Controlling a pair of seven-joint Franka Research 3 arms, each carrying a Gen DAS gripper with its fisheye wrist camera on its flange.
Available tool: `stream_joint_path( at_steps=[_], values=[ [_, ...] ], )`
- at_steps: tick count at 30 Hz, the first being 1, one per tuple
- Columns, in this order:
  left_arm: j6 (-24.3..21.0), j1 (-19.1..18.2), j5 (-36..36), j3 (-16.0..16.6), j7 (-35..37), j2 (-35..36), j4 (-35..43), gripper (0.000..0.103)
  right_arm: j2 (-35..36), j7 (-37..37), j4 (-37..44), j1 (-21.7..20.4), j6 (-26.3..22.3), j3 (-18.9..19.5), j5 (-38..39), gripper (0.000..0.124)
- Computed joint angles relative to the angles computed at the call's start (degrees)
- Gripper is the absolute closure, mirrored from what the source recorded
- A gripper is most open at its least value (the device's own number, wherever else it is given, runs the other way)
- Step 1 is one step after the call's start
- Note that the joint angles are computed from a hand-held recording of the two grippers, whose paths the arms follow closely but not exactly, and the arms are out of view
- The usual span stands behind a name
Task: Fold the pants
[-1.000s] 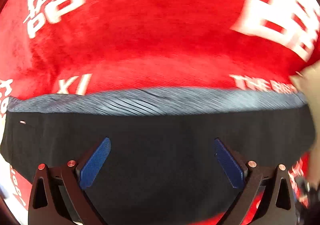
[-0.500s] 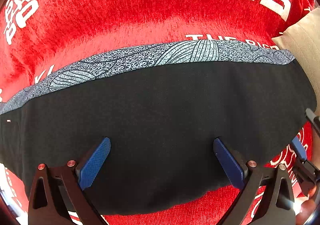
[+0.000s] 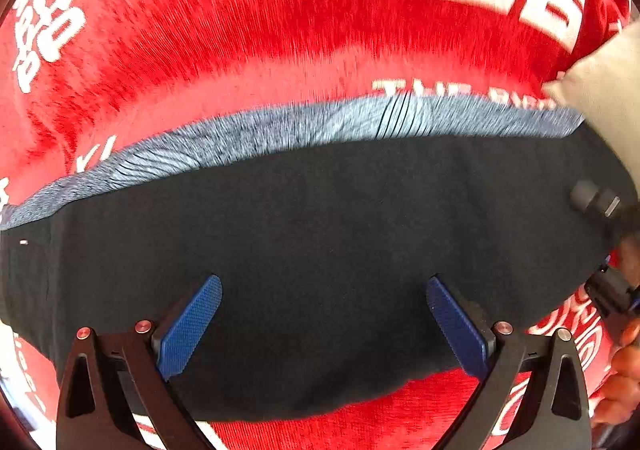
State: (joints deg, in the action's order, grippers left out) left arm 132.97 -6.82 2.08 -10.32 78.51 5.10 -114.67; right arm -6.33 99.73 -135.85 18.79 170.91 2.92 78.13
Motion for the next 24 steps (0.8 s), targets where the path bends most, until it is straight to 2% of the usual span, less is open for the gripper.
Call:
stream_joint_path(
  at_steps=[1,2,4,6,7,8,10,14,18,20,22,24],
  values=[
    [0.8,0.1,-1.3,-0.1,0.1,-0.8,-0.1,0.0,-0.5,1.3,-0.4,0.7,-0.8,-1.1,-2.1,0.109],
    [1.8,0.0,-2.2,-0.2,0.2,-1.6,-0.5,0.0,-0.9,0.2,-0.5,-0.3,-1.2,-0.2,-1.6,0.109],
    [3.5,-0.3,-3.1,-0.4,0.9,-2.3,-1.4,0.0,-1.7,2.4,-0.8,-0.5,-1.4,0.0,-6.2,0.109],
    [2.0,-0.8,-3.8,-0.8,2.1,-1.3,-1.8,0.0,-2.4,5.9,-0.6,-0.9,-1.3,0.5,-13.4,0.11],
    [3.5,-0.9,-4.4,-0.8,2.3,-1.3,-3.9,0.0,-2.6,7.9,-0.2,-1.2,-1.5,0.8,-17.5,0.11],
    [8.1,-1.0,-3.5,-0.8,1.9,-2.9,-7.3,0.0,-2.7,9.3,0.4,-1.4,-2.6,0.8,-20.9,0.11],
    [12.7,-1.5,-1.5,-0.8,1.7,-4.7,-10.5,0.0,-2.8,16.4,1.9,-3.5,-5.2,2.6,-36.0,0.11],
    [14.3,-1.5,-5.8,-0.2,3.9,-5.7,-11.9,0.0,-2.0,22.0,6.6,-5.1,-10.6,4.4,-56.2,0.11],
    [17.3,-1.5,-9.9,0.5,8.5,-7.1,-14.2,0.0,0.6,21.8,13.2,-3.7,-16.6,4.6,-66.5,0.11],
    [15.4,-1.4,-13.1,1.2,12.2,-8.0,-14.4,0.0,2.0,21.3,16.8,-2.6,-20.2,4.9,-71.4,0.11],
    [8.3,-0.5,-16.2,2.5,14.2,-8.9,-12.2,0.0,3.1,21.0,19.7,-1.6,-23.1,5.0,-74.5,0.11],
    [6.6,1.3,-17.4,4.5,15.2,-12.8,-13.3,0.0,4.9,21.2,23.6,-0.4,-27.1,5.2,-78.9,0.11]
  ],
)
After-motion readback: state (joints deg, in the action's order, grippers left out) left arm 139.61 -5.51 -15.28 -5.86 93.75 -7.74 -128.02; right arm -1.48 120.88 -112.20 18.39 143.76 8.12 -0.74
